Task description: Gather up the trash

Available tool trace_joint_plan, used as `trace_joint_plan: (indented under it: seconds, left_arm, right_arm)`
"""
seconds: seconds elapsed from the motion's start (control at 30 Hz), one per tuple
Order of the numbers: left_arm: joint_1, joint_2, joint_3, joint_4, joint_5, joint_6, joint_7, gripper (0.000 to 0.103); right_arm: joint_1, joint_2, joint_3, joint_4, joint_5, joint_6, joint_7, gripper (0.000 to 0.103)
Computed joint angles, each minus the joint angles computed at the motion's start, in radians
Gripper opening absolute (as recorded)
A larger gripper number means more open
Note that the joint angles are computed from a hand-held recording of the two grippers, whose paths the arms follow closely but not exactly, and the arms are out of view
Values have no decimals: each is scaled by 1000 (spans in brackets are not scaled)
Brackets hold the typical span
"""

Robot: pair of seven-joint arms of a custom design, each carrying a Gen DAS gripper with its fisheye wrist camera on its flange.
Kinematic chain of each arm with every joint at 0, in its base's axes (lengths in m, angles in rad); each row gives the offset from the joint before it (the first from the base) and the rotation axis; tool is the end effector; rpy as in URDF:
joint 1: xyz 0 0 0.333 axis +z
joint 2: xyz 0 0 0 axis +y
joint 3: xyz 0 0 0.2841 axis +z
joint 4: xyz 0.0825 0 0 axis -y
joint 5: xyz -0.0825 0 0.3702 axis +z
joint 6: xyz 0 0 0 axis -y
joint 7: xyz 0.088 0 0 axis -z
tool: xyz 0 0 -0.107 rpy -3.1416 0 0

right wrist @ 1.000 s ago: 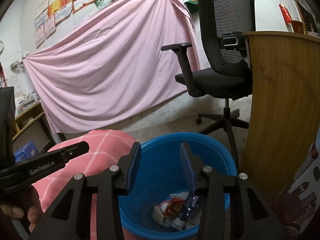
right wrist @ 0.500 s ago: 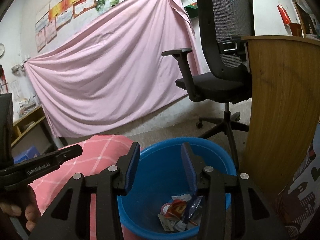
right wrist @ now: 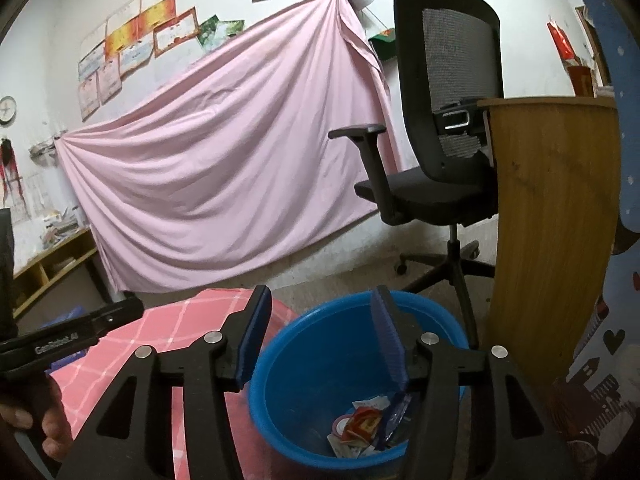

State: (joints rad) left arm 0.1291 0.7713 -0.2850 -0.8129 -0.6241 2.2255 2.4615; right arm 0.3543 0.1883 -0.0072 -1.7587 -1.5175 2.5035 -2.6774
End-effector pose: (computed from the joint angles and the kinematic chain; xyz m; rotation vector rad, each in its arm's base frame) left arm 0.7584 -0.0355 0.5446 -1.0969 2.2868 -1.3363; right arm 0.5972 0.2237 0.4869 -0.9556 1.8245 -1.0719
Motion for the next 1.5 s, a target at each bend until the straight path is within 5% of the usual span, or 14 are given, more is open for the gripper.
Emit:
trace_joint_plan:
  seconds: [0.13,0.2,0.4,0.5,0.9,1.5]
  left_arm:
    - [66,-100,-23,-165,-89,65,120,62]
    - [86,-131,-20,-214,-125,75,170,84]
    - [178,-250,-26,-401,-341,111,381,100]
    - [196,-290,-5,-456,-408,103,453,100]
    - [256,-437,108,-661,-607,17,632,101]
    - [321,-533,228,-823,-709,-99,762,101]
  right_arm:
    - [16,-7,8,-3,-12,-39,-5,71]
    - [27,-10,15,-5,-16,-70,-12,78]
    - [54,-34,37,-38,-24,-128,26,92]
    - [68,-45,52,-51,-31,-163,42,103]
    - [156,-67,120,-88,-27,-308,72,103]
    - [364,23,165,12,-27,-611,50,103]
